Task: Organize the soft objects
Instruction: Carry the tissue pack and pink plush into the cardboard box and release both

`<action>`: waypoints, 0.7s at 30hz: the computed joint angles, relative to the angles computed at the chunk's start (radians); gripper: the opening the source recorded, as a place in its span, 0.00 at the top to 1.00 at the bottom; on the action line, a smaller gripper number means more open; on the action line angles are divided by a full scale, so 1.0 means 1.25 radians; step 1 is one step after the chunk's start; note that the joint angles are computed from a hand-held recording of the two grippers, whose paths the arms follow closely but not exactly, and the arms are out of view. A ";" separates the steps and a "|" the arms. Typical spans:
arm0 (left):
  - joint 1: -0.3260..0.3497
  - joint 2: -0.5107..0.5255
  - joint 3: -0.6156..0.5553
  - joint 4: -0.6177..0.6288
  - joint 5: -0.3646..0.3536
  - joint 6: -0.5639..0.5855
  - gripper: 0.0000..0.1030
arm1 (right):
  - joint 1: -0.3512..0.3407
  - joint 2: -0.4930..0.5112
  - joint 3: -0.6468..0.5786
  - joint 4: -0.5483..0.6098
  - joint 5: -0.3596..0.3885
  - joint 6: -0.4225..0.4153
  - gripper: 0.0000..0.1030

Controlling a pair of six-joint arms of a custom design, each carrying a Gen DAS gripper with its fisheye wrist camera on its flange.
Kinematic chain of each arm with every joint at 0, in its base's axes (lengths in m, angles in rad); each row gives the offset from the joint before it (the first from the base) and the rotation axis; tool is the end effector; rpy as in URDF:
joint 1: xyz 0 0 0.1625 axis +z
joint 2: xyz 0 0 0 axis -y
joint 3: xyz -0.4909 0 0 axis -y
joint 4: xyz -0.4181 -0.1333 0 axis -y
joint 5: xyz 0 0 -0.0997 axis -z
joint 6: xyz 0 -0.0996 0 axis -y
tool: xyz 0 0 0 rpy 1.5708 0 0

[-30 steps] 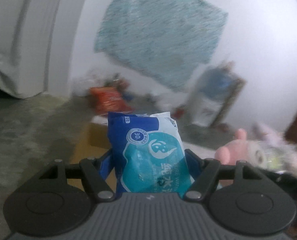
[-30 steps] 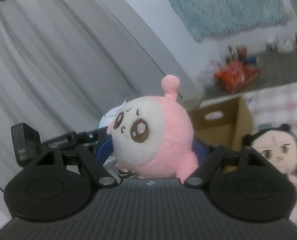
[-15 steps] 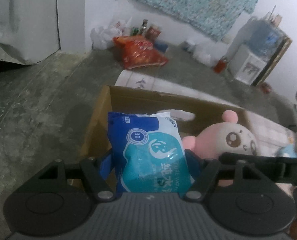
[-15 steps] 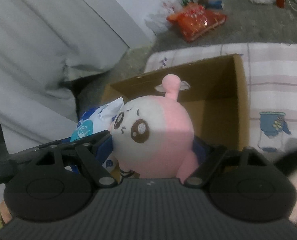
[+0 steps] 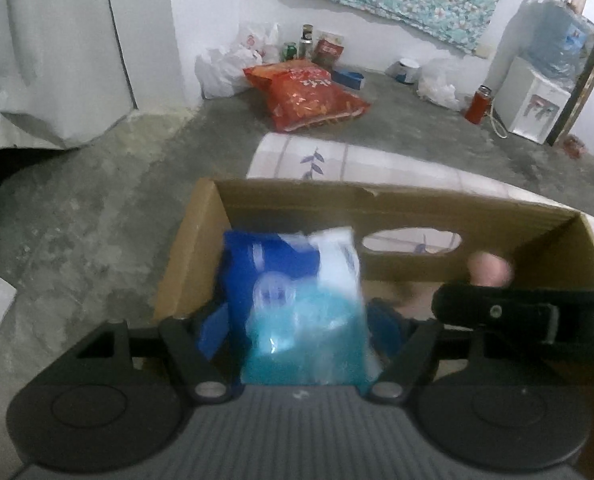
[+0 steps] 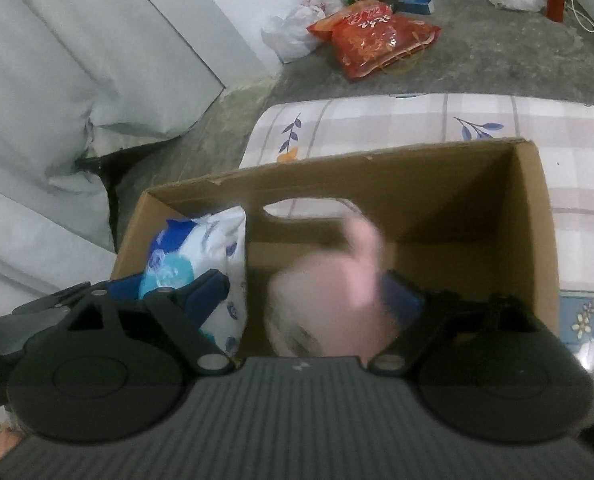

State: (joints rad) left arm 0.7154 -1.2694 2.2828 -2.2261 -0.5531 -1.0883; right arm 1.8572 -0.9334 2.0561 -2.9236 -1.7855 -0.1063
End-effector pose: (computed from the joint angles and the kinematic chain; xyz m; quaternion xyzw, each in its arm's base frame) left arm -0.1906 -0.4545 0.1925 -0.0137 0.8636 -0.3083 0.3987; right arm 0.2749 -0.5367 0.1082 0.1806 -0.9711 0.1232 0.0957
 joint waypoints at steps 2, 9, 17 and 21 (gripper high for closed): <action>-0.008 0.002 -0.004 0.016 0.020 -0.006 0.24 | -0.007 -0.001 0.005 -0.014 0.011 0.006 0.16; -0.041 -0.039 -0.002 0.043 0.038 -0.064 0.19 | -0.024 -0.034 0.031 -0.070 0.095 0.005 0.12; -0.124 -0.121 0.026 0.059 0.009 -0.109 0.13 | -0.034 -0.163 0.095 -0.072 0.214 0.016 0.15; -0.141 -0.105 0.036 -0.026 -0.077 -0.015 0.11 | -0.057 -0.290 0.146 -0.048 0.293 0.012 0.23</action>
State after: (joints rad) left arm 0.5387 -1.4004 2.3282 -2.2588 -0.6492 -1.1073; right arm 1.7861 -1.2955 2.2391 -2.9839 -1.4196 -0.0907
